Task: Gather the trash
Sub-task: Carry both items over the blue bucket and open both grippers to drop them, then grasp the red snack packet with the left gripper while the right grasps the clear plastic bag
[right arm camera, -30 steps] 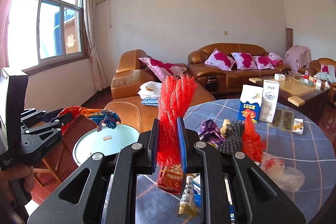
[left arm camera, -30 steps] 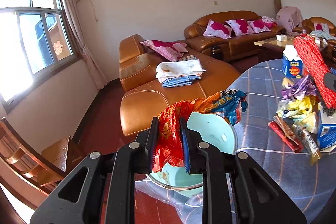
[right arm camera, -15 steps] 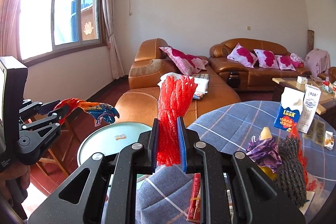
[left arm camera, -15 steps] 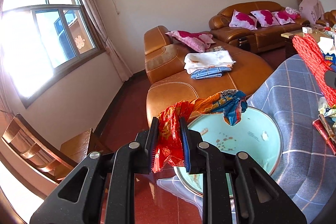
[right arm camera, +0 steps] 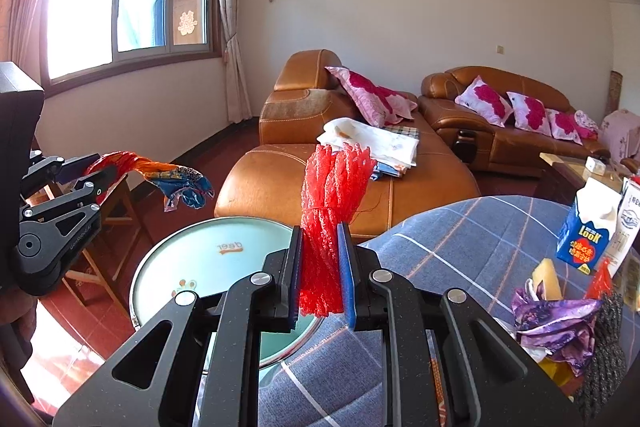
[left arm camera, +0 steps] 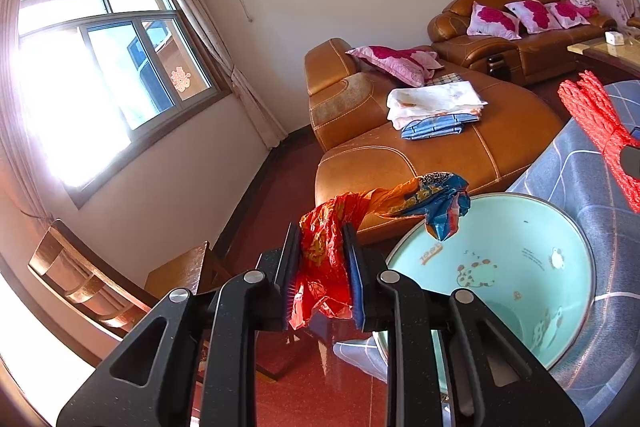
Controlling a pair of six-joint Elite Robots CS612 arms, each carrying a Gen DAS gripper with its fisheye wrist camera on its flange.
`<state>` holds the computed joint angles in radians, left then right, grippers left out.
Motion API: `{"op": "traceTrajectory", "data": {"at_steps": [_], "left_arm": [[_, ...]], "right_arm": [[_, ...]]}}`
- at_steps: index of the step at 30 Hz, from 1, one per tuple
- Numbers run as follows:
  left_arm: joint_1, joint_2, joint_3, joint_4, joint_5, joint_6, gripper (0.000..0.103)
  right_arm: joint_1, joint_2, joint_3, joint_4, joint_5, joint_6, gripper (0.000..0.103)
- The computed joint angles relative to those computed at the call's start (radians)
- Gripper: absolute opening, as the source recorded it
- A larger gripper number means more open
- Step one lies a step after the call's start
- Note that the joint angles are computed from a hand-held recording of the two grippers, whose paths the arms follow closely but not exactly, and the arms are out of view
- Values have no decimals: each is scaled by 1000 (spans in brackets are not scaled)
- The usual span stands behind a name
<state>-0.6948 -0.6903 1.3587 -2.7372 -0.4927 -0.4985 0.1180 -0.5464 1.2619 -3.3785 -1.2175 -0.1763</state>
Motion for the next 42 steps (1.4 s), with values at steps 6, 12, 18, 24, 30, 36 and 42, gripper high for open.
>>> {"op": "traceTrajectory", "data": {"at_steps": [6, 12, 18, 24, 30, 36, 42], "left_arm": [[8, 10, -22, 54, -14, -27, 24], [18, 11, -24, 77, -47, -42, 25], [20, 15, -27, 73, -62, -36, 26], [20, 18, -30, 63, -71, -17, 34], [18, 24, -32, 33, -85, 9, 49], [20, 22, -29, 26, -94, 6, 54], [20, 23, -29, 18, -95, 9, 59]], "right_arm": [[8, 14, -29, 50, 9, -48, 17], [15, 27, -50, 91, 5, -83, 17], [18, 30, -60, 105, 18, -111, 17], [19, 33, -73, 140, 25, -139, 19], [22, 32, -72, 148, 21, -146, 27], [21, 32, -71, 144, 13, -131, 35], [24, 32, -67, 126, -8, -135, 40]]}}
